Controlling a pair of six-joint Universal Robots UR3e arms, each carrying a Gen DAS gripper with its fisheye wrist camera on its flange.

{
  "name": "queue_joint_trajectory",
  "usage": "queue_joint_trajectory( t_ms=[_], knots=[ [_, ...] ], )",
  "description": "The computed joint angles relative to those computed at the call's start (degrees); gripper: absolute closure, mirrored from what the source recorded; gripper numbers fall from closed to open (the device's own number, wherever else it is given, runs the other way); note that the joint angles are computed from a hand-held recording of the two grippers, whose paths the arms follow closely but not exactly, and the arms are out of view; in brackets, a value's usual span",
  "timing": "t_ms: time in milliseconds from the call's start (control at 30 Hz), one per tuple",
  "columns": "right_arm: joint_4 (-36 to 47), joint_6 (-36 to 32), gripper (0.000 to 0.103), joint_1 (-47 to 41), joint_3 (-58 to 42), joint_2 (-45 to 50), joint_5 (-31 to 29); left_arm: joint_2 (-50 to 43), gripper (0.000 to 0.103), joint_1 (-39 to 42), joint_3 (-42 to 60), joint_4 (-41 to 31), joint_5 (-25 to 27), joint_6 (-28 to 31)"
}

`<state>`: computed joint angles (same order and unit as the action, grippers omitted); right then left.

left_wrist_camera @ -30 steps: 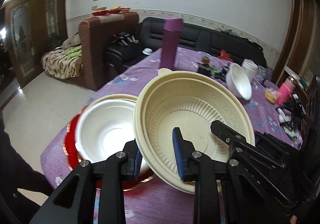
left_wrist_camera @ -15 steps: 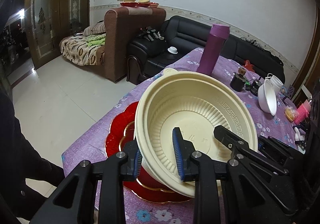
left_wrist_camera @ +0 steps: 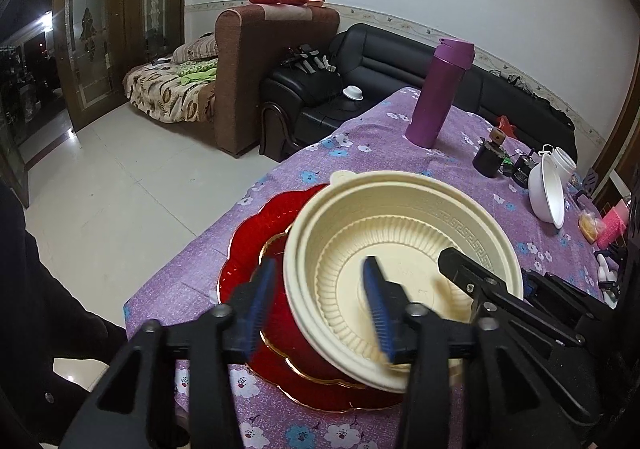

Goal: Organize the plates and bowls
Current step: 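Open both grippers and withdraw from the beige bowl, then move both grippers to the last white paper bowl beside the black motor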

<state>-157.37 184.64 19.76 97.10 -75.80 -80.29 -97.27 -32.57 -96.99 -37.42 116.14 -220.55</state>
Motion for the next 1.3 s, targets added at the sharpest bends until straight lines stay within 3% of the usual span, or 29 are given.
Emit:
queue_joint_trajectory(
  t_ms=[133, 200, 333, 533, 767, 1300],
  knots=[
    [-2.59, 1.25, 0.049, -0.2, 1.55, -0.54, -0.78, 0.44, 0.039, -1.19, -0.01, -0.36, 2.67, -1.64],
    [-3.46, 1.76, 0.043, -0.79, 2.39, -1.1, -0.4, 1.07, 0.032, -1.52, -0.45, -0.21, 3.52, -2.14],
    [-4.86, 2.77, 0.034, -1.97, 4.33, -2.74, 0.55, 0.65, 0.028, -3.13, 0.99, -1.31, 5.84, -2.59],
    [-5.21, 2.45, 0.03, -3.67, 7.47, -5.82, 1.57, -1.88, 0.025, -7.26, 5.67, -3.66, 10.99, -2.84],
    [-5.12, 0.78, 0.027, -8.43, 12.77, -11.7, 3.46, -5.97, 0.025, -10.82, 13.05, -5.88, 13.29, -1.43],
    [4.68, -5.71, 0.026, -32.05, 21.5, -29.73, 13.31, -22.79, 0.023, -18.68, 42.93, -14.83, 17.97, 6.23]
  ],
)
